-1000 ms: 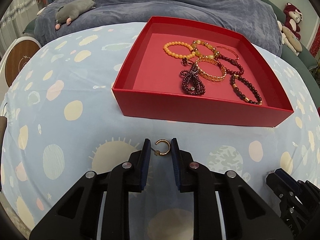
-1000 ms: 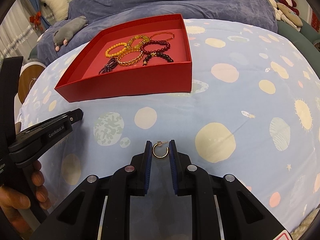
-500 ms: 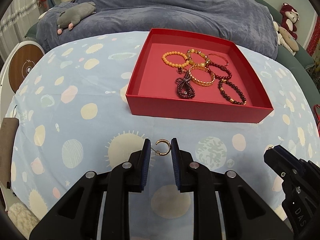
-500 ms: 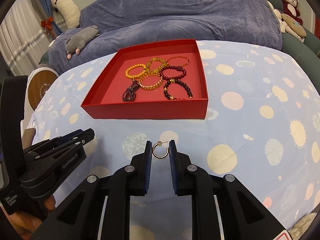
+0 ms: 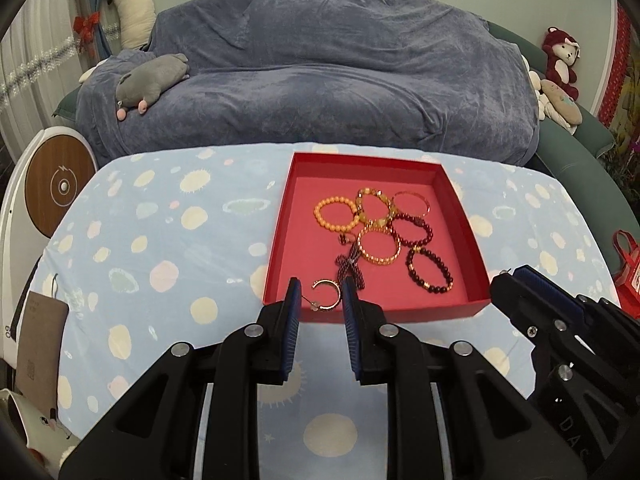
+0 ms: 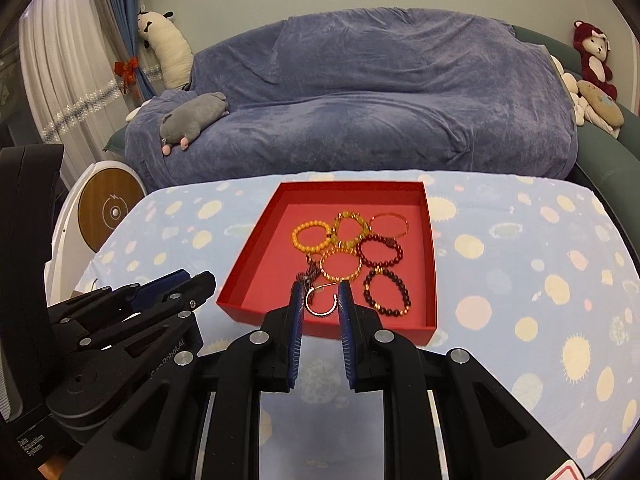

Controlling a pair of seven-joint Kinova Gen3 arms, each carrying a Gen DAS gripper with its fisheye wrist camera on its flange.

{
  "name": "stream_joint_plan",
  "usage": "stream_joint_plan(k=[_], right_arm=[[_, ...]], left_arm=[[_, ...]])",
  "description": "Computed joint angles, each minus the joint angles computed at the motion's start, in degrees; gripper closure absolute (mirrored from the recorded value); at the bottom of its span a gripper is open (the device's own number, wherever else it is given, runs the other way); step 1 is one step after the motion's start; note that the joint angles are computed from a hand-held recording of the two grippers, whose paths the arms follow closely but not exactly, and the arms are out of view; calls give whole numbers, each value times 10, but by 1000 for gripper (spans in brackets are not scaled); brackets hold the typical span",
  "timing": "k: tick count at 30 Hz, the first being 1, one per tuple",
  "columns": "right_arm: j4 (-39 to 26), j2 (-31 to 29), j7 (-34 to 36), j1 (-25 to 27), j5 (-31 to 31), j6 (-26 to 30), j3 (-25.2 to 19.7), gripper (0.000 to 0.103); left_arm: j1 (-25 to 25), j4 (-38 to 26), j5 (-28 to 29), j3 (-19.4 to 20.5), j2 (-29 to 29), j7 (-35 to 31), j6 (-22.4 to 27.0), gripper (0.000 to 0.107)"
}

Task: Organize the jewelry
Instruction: 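Carry both hoop earrings into the red box and open both tools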

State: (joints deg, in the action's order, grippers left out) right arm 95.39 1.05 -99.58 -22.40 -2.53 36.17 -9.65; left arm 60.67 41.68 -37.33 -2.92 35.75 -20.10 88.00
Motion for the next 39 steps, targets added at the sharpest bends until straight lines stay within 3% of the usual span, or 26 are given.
stream_joint_plan(k=[6,14,25,39], right_arm=[[-62,35,17,0,6,0,4,86],[-107,90,9,-12,41,2,16,86],[-118,152,0,-19,54,12,29,86],[-132,200,0,-27,51,20,33,86]], left_arm=[[-19,-66,-13,-15,23,-51,1,87],[-58,-120,20,-31,61,-103,-2,87],[-97,-100,79,-26,93,-111,-22,87],[-115,-59,102,-21,100,-94,-42,87]])
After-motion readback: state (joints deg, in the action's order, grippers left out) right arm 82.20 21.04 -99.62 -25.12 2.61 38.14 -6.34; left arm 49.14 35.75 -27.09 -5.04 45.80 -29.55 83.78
